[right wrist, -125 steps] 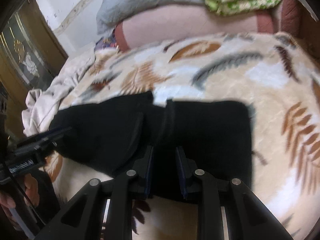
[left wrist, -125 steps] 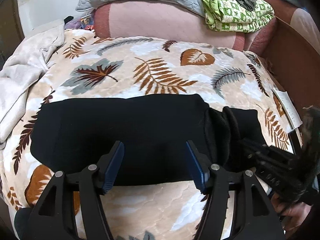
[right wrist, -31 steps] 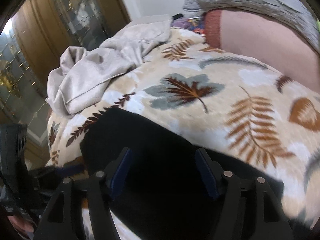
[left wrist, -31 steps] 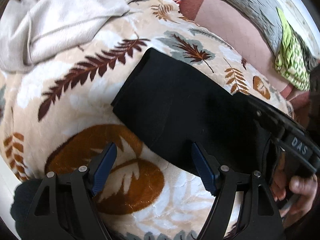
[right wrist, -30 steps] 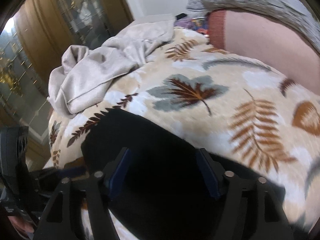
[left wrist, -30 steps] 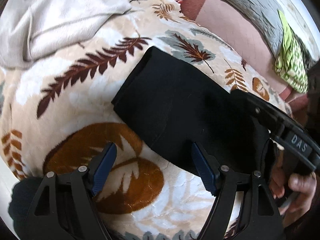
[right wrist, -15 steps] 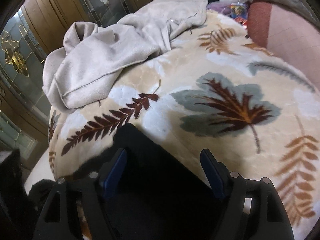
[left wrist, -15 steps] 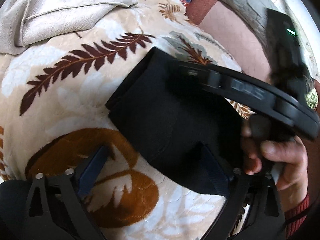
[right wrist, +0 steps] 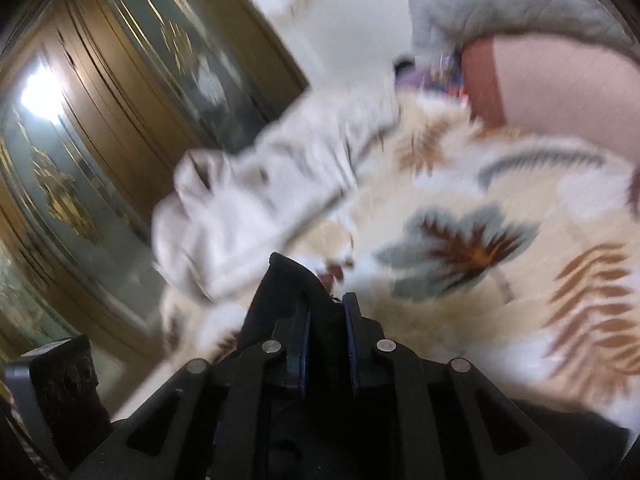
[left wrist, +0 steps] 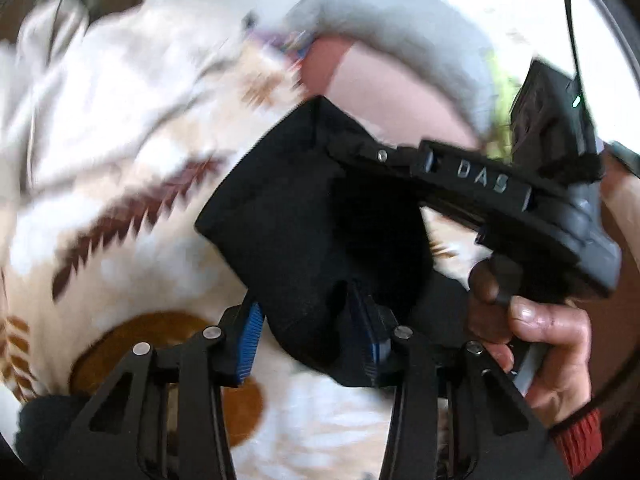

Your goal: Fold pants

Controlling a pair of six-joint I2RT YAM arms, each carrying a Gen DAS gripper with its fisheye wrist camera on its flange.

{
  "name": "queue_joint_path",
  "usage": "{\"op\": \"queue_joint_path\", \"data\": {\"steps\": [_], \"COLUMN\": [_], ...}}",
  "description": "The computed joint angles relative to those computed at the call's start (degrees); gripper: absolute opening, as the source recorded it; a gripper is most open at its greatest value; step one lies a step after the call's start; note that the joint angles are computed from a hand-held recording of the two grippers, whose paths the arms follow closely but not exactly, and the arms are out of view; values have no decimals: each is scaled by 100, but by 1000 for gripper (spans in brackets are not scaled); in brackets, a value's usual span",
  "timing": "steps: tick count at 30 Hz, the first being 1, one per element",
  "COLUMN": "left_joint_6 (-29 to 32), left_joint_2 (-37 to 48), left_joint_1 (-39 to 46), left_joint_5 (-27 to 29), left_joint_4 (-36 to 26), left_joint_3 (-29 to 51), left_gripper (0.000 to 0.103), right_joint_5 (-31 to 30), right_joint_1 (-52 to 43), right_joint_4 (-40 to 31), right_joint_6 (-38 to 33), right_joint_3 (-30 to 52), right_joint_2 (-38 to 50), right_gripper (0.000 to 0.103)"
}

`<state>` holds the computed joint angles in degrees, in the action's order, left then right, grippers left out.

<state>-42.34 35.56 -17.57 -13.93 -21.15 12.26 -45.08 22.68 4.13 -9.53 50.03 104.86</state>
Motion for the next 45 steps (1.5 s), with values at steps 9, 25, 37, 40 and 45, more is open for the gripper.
{"op": "queue_joint_path", "data": {"steps": [9, 25, 37, 40, 45], "left_joint_6": [-47, 297, 191, 218, 294], "left_joint_2": [2195, 3951, 3389, 3361, 4169], "left_joint_1": [-2893, -3932, -2522, -2505, -2514], "left_joint_5": [-1314, -1008, -957, -978, -870], "left_joint_4": [1043, 1492, 1276, 1236, 1512], "left_joint_3": [1186, 1812, 1259, 1312, 1573], "left_gripper": [40, 73, 74, 74, 74], "right_joint_5": [-1587, -1067, -515, -817, 268], "right_joint_1": [-3389, -5861, -4955, -5564, -5754], "right_joint_4": [-2014, -3445, -2860, -3570, -2661], "right_joint_6": [-2151, -2905, -3288, -3983, -3840], "right_joint_3": [-403, 684, -776, -686, -716], "right_joint_2": [-1098, 490, -914, -1410, -536], "right_gripper": [8, 66, 9, 9, 9]}}
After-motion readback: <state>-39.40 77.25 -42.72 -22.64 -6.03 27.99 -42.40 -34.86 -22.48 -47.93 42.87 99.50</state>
